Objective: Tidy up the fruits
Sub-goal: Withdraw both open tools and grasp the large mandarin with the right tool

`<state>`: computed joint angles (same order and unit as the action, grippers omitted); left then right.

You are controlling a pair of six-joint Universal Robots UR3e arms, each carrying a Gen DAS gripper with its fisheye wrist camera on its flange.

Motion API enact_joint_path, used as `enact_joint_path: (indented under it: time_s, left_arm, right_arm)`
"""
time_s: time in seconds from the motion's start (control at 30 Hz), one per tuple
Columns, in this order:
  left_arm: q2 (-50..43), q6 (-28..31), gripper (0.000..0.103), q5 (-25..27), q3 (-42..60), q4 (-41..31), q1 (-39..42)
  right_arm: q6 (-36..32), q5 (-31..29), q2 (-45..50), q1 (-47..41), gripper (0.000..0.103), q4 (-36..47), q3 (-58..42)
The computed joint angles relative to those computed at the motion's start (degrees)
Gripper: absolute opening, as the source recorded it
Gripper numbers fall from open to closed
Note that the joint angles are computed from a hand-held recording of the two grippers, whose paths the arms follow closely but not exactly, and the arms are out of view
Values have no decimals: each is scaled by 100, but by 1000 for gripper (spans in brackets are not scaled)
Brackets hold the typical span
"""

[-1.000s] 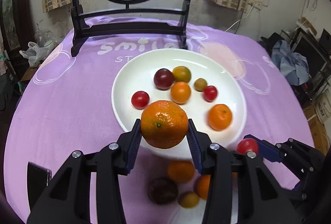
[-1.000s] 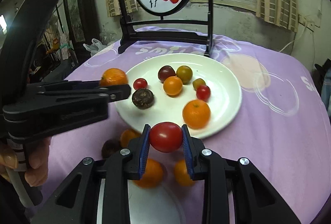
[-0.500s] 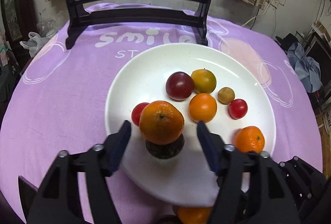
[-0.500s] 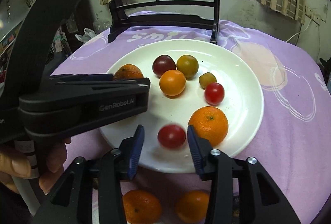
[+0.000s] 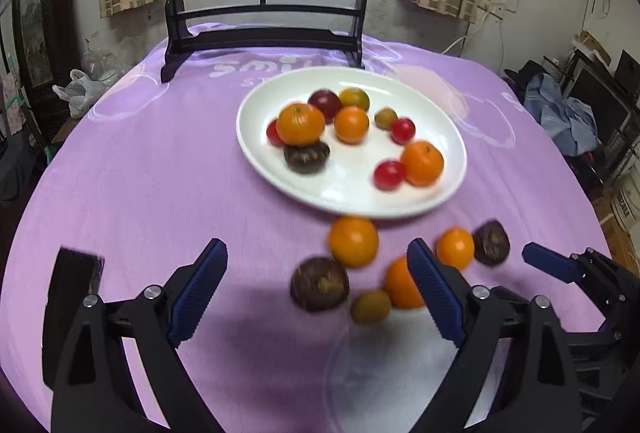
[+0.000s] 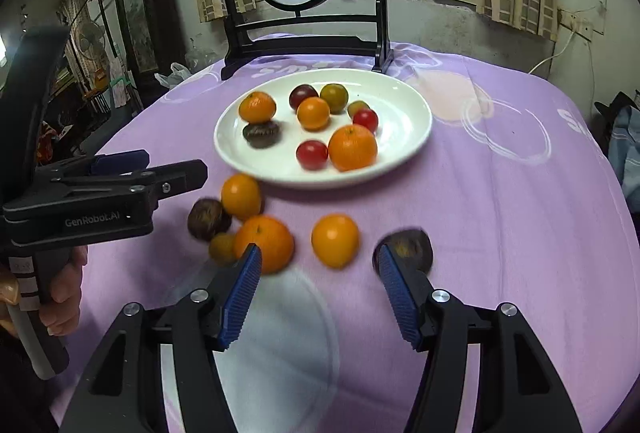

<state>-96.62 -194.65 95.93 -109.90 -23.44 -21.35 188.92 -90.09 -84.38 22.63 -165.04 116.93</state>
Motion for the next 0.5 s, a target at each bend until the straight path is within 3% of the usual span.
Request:
enact_joint_path:
  time_s: [0.1,0.2,0.37,0.43,0.5]
  left_arm:
    - [296,45,90,-411,-683,398,-5]
    - [244,108,91,-207,-795,289,-172]
    - [220,285,92,-125,-1368,1285,-146]
    - [158,511,93,29,-1265,1273,-217]
    - [233,514,96,-153,-1232,1037,-125]
  right_arm:
    - [35,4,-296,68,63,-24,485]
    - [126,-94,-319,185,63,58,639]
    - [152,-373,231,577,63,276,241]
    - [159,-699,581,811,64,382,-83]
    - [128,-862,799,923,61,398,-345]
